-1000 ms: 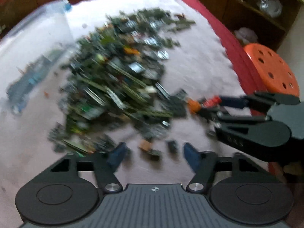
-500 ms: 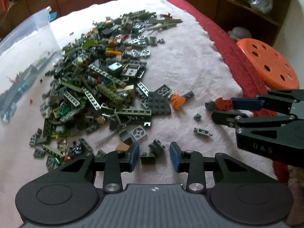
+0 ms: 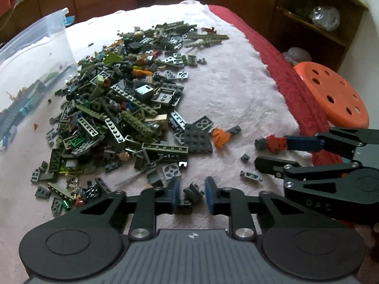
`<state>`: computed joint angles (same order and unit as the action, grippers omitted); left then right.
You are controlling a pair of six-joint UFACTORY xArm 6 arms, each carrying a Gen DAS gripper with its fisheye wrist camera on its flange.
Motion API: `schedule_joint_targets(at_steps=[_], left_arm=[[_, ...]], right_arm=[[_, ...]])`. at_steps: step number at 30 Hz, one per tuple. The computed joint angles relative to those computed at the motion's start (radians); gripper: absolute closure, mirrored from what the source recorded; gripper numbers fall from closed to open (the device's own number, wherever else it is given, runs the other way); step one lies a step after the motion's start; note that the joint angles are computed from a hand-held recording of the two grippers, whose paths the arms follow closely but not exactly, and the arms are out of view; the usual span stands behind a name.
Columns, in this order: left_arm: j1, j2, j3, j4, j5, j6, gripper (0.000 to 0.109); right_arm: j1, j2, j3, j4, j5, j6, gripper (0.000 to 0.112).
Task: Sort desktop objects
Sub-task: 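Grasp a red minifigure piece with the right tool, then close left tool on a dark grey piece while right holds red piece, then carry the red piece and dark piece up over the clear box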
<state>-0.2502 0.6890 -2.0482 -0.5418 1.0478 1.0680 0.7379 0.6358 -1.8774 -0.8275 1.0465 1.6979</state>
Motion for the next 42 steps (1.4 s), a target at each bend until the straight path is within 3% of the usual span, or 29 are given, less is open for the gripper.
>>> schedule_joint_targets(at_steps=[6, 15, 18, 21, 37, 42], left_arm=[[0.0, 0.01, -0.023, 0.029, 0.052, -0.006, 0.087], [-0.001, 0.009, -0.021, 0.039, 0.058, -0.006, 0.087], [0.005, 0.015, -0.042, 0.026, 0.083, -0.019, 0.089], [0.016, 0.027, -0.075, 0.003, 0.115, -0.04, 0.089], [0.044, 0.027, -0.113, -0.084, 0.116, -0.061, 0.089], [0.056, 0.074, -0.205, -0.106, 0.14, -0.103, 0.089]], right_arm=[[0.0, 0.002, 0.0, -0.002, 0.001, 0.002, 0.06], [0.0, 0.005, -0.002, -0.005, 0.004, 0.001, 0.059], [0.004, 0.012, -0.015, -0.004, 0.022, -0.006, 0.066], [0.007, 0.011, -0.018, -0.006, 0.043, 0.004, 0.08], [0.029, 0.047, -0.14, -0.047, 0.115, -0.044, 0.08], [0.026, 0.045, -0.168, -0.073, 0.136, -0.067, 0.08]])
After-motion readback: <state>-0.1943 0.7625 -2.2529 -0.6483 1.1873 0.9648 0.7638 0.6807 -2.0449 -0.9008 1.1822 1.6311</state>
